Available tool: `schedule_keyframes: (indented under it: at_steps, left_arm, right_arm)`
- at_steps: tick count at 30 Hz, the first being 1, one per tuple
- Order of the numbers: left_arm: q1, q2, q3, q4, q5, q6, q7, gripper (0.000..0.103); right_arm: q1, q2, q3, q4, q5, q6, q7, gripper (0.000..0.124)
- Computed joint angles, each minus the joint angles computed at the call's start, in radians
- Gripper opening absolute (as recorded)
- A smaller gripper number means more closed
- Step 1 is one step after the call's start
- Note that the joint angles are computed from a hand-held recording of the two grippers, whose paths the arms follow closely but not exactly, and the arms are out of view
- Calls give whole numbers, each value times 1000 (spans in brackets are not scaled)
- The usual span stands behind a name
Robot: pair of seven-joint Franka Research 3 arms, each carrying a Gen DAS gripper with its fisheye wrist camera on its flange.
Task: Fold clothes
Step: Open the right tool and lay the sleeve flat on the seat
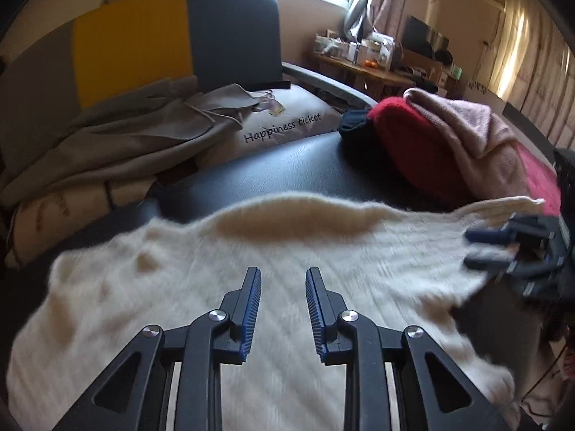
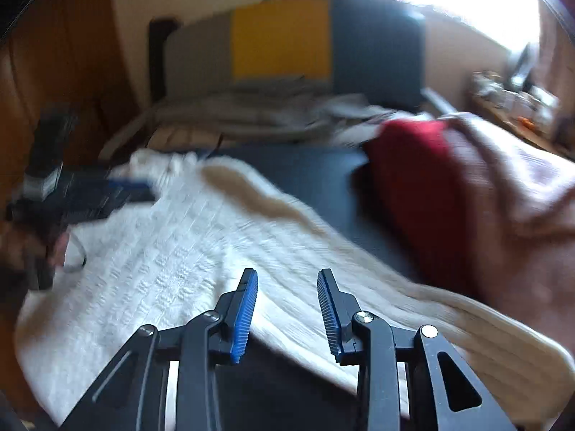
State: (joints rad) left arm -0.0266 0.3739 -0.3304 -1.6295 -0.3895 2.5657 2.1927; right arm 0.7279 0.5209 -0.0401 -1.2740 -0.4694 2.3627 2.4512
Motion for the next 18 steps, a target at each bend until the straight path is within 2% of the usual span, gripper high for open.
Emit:
schedule_keyframes:
  at_steps: [3,7,9,13,16,18]
  left_arm:
    - [-40,108,13,132,61,-44,-51,25]
    - [-109,265,47,331,174,-80,-190,25]
    - [-131,308,54,373,215,-27,-250,25]
    - [-150,325,60,368,292,50,-334,26]
    - [-131,318,36,372,313,19,-352,26]
    - [-81,276,-11,322,269,9,-332,26]
  right_arm:
    - [-37,108,8,132,80,-82,-62,34]
    - [-40,111,-38,105,80,-94,-2,34]
    - [-26,112,-64,94,36,-87,34,35]
    - [-17,90,-88,37,-37,-45,113,35]
    - [-26,60,-80,-13,-52,-15,155,35]
    - [-28,57,-75,-16,-60,-19,171,35]
